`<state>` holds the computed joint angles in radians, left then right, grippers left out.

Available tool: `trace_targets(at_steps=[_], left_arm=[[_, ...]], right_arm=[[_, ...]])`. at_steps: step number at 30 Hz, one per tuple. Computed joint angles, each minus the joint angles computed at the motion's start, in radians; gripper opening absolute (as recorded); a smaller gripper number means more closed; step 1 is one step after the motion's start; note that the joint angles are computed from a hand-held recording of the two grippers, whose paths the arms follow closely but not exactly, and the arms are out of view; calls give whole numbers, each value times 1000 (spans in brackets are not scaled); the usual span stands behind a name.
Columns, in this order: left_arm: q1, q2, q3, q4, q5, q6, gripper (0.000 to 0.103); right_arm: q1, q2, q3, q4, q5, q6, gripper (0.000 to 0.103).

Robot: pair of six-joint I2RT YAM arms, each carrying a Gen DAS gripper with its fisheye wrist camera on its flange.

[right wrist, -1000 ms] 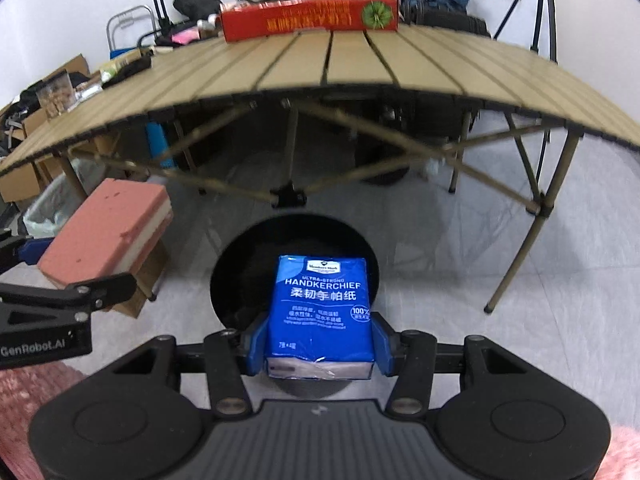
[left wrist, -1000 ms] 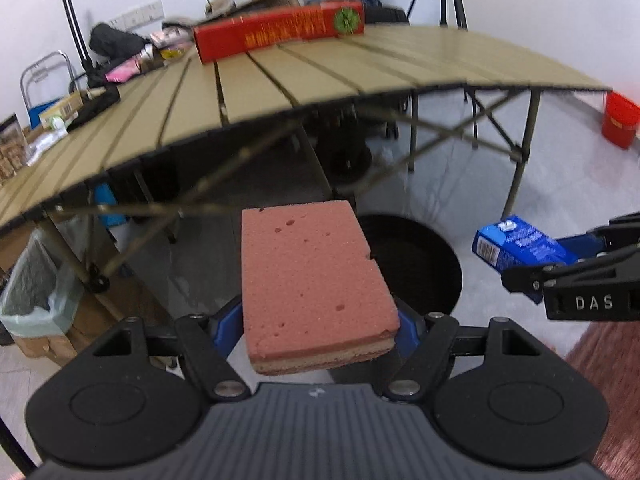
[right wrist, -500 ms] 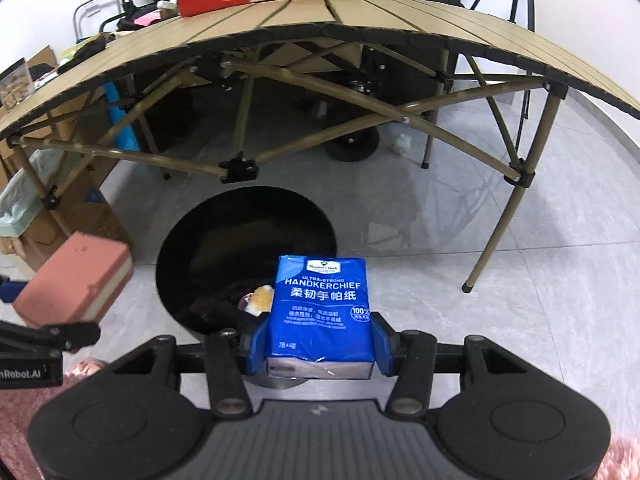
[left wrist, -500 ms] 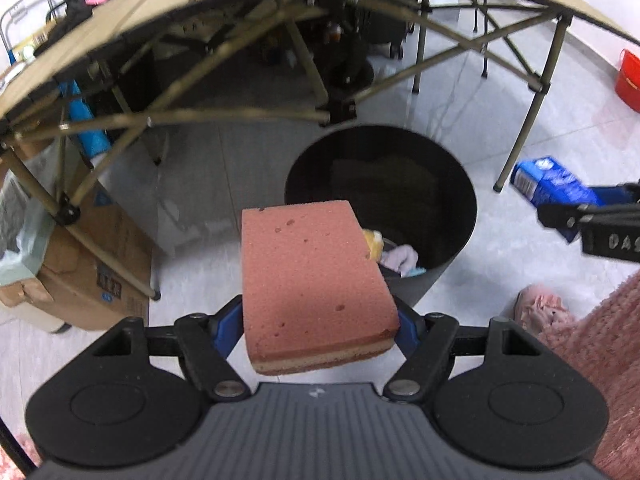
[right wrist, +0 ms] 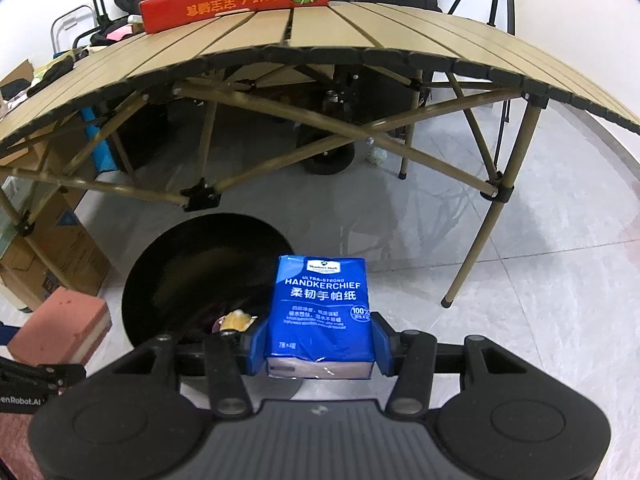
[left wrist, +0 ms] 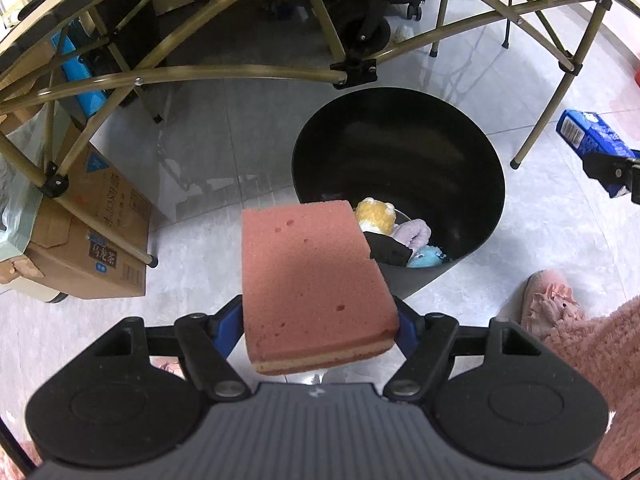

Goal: Collect trash
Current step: 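Carry the sponge with the left gripper down over the bin while the right carries the tissues, then open the left gripper to drop the pink sponge into the bin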

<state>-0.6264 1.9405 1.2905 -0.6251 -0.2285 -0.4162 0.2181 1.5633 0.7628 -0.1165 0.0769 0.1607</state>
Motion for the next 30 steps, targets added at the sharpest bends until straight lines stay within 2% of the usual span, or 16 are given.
trace_targets(at_steps=[5, 17, 30], left_arm=[[11, 66, 91, -40, 25, 9, 75], [11, 279, 407, -144, 71, 42, 75], [-12, 471, 715, -264, 86, 21, 75]], right_arm=[[-20, 47, 54, -4, -3, -8, 50], [-64, 123, 160, -21, -3, -8, 50], [-94, 115, 162, -28, 10, -12, 50]])
